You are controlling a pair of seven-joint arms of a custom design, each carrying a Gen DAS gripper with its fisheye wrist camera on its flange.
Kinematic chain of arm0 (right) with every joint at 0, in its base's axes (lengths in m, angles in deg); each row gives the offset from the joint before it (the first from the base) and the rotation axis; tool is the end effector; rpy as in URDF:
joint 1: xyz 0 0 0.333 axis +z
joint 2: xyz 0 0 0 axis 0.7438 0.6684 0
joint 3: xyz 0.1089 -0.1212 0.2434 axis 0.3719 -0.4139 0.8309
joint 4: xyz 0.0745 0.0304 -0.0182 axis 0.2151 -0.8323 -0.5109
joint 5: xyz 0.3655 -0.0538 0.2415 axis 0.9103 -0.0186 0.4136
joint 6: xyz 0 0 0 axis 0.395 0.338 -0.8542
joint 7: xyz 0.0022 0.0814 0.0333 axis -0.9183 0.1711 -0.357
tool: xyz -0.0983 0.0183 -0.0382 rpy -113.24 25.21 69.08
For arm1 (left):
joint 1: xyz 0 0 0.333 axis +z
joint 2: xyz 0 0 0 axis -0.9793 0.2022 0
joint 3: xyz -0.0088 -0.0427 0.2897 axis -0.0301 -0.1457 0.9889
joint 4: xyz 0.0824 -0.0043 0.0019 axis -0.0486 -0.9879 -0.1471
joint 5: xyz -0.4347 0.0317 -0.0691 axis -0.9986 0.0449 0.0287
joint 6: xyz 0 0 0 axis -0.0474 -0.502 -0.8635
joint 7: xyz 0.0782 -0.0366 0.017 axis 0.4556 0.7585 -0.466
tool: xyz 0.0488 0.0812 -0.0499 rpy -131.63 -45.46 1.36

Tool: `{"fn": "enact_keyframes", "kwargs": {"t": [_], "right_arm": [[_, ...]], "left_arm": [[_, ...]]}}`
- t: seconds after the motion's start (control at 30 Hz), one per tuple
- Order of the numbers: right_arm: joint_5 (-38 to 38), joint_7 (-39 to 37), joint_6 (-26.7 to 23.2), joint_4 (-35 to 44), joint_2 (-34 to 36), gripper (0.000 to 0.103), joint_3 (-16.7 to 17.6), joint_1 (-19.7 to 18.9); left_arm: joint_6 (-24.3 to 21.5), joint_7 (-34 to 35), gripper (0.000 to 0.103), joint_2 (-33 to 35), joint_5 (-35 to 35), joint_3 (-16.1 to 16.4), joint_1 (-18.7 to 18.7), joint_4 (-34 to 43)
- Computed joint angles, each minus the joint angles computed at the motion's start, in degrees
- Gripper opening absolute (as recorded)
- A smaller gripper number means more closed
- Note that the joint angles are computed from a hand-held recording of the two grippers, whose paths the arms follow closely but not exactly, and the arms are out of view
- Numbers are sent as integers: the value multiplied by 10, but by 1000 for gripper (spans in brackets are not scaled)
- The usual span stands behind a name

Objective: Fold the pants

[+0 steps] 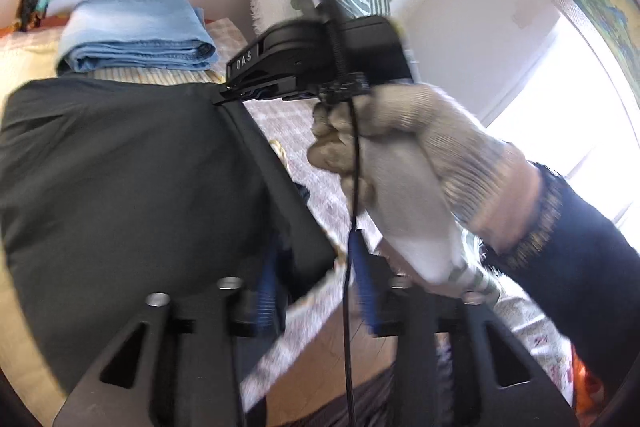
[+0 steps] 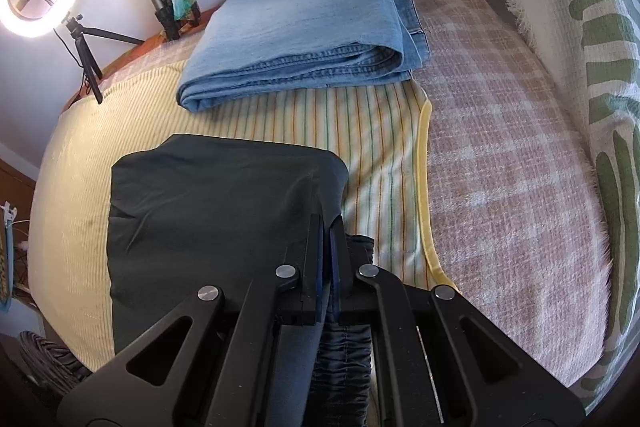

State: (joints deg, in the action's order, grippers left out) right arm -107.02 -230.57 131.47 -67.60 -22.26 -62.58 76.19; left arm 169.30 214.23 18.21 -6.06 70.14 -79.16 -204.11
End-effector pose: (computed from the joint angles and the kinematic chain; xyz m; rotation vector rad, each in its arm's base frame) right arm 0.5531 0.3476 0.3388 -1.2331 2.4644 -0.4068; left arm 0.5652 -0.1876 0.3165 0.4639 -2.3651 1.1319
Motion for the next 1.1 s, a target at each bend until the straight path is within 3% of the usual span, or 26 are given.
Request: {"fn": "enact_keyframes", "kwargs": {"t": [0.17,0.27,0.47,0.7,0.97,1.1], "right_arm": [[-21,5,-8,-3,0,4,-5,0],[-16,4,-16,-11,-9,4,-3,-3],[-52,24,-60,-34,-60,8,15,2],[-36,-25,-40,-23,-64,8,50,17],[10,-32,-18,-29,-37,8,46,30],[26,-43,-23,-22,-25,8,41,33]], "left_arm": [[-8,45,43,-5,25,25,31,7],[26,56,43,-13,27,34,42,-2],[88,45,43,47,33,25,56,54],[99,62,43,55,37,7,69,51],[95,36,43,64,86,8,58,27],[102,77,43,50,59,4,70,-2]]}}
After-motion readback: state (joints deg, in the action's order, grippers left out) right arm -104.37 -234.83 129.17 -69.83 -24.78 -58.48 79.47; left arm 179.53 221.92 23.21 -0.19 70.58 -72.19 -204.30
